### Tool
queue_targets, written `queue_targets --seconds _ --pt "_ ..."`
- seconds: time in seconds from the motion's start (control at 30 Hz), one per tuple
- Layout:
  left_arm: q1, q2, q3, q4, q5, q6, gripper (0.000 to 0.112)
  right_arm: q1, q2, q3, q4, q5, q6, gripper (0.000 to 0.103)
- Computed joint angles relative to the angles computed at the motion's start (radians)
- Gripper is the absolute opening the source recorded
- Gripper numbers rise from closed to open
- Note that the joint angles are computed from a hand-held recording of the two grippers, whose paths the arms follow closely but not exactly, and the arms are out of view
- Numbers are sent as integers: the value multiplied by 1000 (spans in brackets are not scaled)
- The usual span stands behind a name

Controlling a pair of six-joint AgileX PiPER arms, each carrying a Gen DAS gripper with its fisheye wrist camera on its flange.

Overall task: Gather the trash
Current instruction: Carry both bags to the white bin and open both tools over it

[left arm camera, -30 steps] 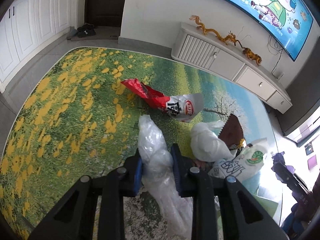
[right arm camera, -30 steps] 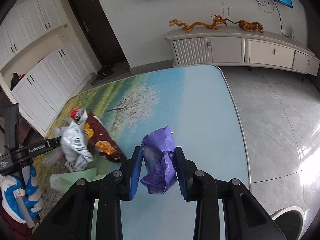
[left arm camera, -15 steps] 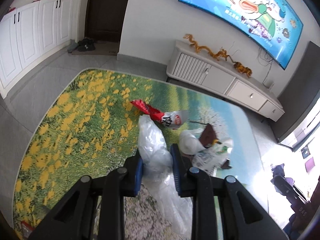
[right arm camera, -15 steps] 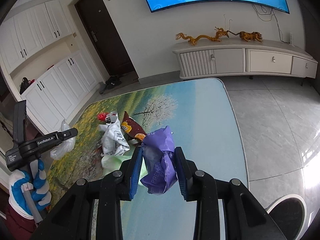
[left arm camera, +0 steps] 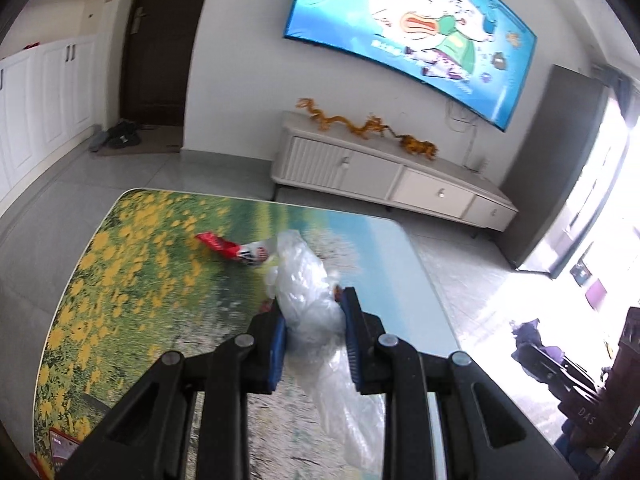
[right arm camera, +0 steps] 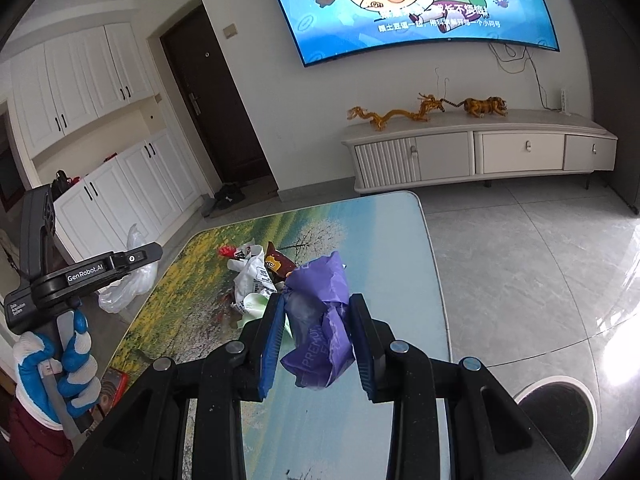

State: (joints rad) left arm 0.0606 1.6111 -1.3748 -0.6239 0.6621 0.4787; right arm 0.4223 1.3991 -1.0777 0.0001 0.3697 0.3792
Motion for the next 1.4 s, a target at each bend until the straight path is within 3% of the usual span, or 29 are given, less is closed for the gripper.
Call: queue_targets --seconds 0.37,0.5,0.67,0.83,1.03,1.3,1.4 --pt "-205 -72 7 81 0 -77 24 -69 -215 133 -91 10 95 31" --pt "-329 -49 -28 165 -11 -154 24 -151 -294 195 -61 23 73 31" --pt "-486 22 -111 270 -4 -245 24 -320 -370 272 64 45 -68 31" --pt "-648 150 -238 341 34 -297 24 -557 -393 345 285 85 -323 31" --pt "-806 375 -455 392 128 -321 24 -835 -308 433 536 108 -613 32" --pt "-907 688 -844 389 302 -354 26 -1001 -134 481 726 94 -847 33" --pt "-927 822 -1059 368 416 -369 26 -1043 -90 498 753 85 -894 34"
